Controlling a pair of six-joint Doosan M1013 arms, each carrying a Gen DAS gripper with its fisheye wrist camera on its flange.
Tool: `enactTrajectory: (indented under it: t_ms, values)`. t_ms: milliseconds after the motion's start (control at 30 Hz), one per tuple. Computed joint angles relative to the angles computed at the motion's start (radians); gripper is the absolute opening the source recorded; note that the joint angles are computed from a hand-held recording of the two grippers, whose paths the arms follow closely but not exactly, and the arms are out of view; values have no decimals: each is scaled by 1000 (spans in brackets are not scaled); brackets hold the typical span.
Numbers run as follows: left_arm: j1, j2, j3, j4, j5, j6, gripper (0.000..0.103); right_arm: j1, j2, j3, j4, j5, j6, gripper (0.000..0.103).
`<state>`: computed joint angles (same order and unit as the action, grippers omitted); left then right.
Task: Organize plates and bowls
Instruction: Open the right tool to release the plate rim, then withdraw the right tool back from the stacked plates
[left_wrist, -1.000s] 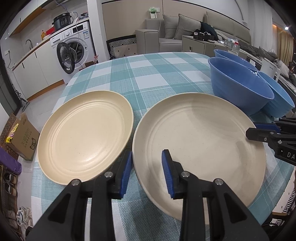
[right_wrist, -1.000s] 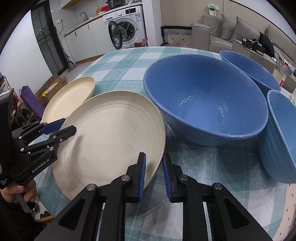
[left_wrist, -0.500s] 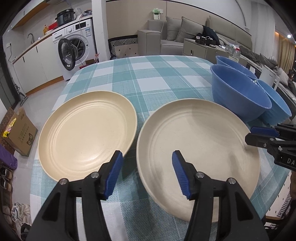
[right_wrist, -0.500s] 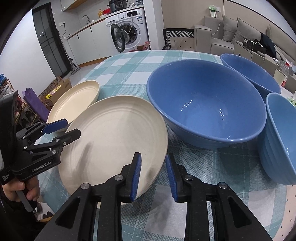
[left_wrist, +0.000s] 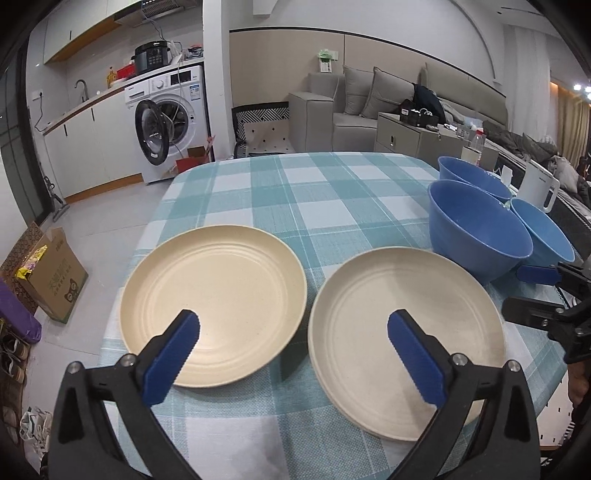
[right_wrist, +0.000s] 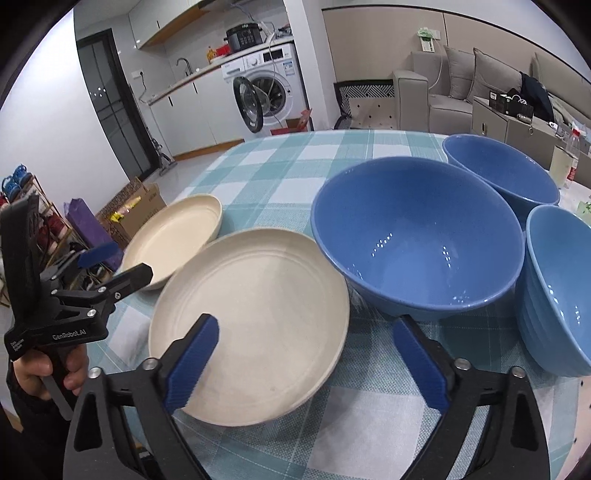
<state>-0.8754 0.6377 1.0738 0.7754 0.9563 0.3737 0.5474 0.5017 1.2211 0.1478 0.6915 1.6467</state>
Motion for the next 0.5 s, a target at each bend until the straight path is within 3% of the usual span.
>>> enactTrajectory:
  t_ms: [500]
  values:
    - [10, -39, 54, 48, 21, -85, 103, -8, -16, 17, 131, -30, -109, 102]
